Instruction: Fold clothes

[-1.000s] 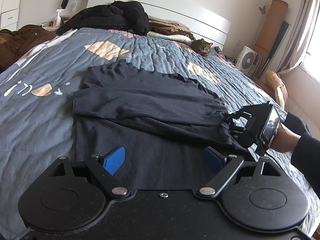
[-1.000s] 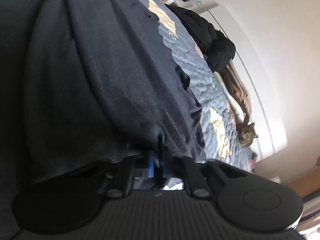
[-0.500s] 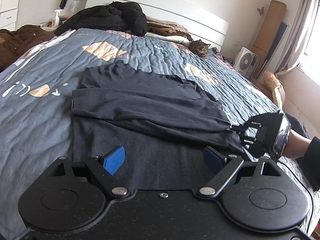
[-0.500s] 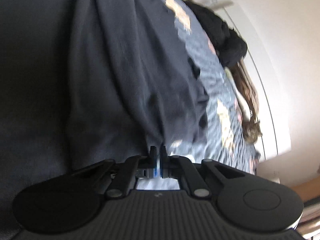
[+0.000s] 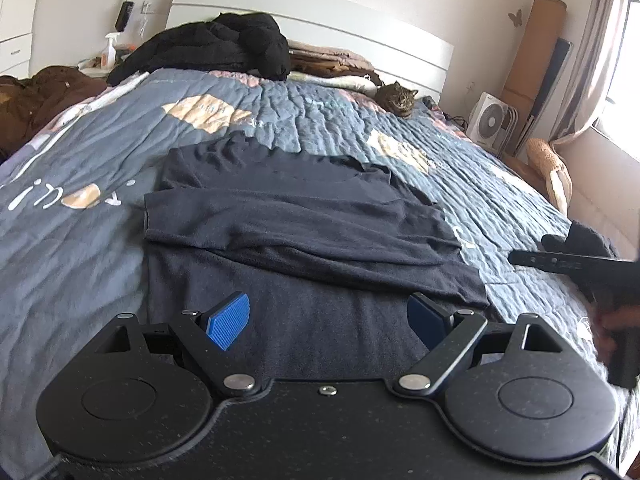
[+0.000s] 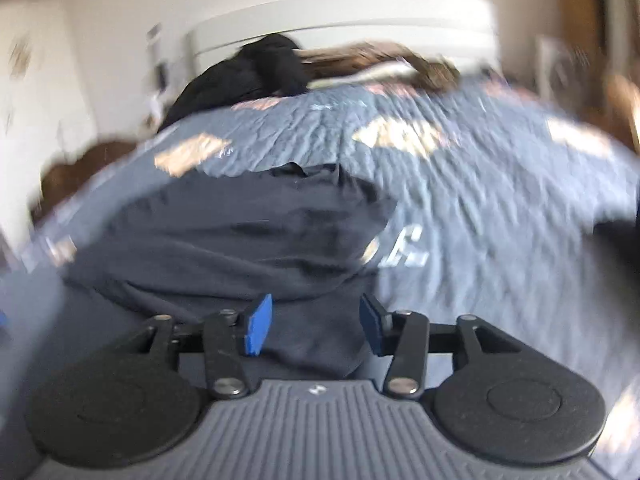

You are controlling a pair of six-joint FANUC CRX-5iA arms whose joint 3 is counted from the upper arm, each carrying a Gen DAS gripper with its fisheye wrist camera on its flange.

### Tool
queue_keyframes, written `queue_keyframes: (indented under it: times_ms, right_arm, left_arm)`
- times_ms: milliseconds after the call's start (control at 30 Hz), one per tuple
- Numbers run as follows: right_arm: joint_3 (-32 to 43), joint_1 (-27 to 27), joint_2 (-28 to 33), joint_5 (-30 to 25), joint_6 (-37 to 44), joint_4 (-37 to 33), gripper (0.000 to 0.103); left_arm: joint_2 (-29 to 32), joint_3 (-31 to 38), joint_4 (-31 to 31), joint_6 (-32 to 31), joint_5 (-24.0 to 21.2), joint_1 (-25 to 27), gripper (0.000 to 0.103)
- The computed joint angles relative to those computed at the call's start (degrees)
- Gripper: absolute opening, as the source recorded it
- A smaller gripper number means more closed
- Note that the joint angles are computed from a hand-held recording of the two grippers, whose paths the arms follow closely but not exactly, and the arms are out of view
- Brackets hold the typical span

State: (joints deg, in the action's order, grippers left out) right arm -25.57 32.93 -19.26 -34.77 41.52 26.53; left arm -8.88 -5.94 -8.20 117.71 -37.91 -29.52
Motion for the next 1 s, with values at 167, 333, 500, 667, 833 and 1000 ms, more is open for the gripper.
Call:
queue_keyframes:
  times_ms: [167, 333, 500, 667, 833, 1000]
  right_arm:
    - [-3.77, 5.4, -6.94, -2.89, -13.28, -1.77, 0.053]
    - [-8.64, 11.5, -12.27, -8.62, -20.69, 4.57, 0.053]
    - [-10.84, 15.42, -17.24, -14.58, -21.87, 3.18, 0.053]
    - [-11.92, 18.22, -21.9, -21.57, -24.24, 1.36, 0.053]
    - [-15.74, 27.44, -27.48, -29.34, -31.44, 5.69, 0.053]
    - [-18.64, 34.41, -31.42, -33.59, -36.63, 7.57, 0.053]
  left_arm:
    - [-0.69, 1.65, -5.82, 4.11, -3.3, -2.65, 0.085]
    - [-2.03, 1.79, -10.29, 5.81, -7.52, -5.25, 0.085]
    - [-5.51, -0.63, -10.28, 3.02, -11.11, -5.9, 0.085]
    - [-13.39, -7.0, -6.11, 2.39, -15.28, -3.37, 0.082]
    - [-17.17, -8.67, -11.69, 11.4, -24.44, -8.45, 0.08]
    - [-20.68, -12.39, -11.22, 16.03, -26.8, -9.15, 0.069]
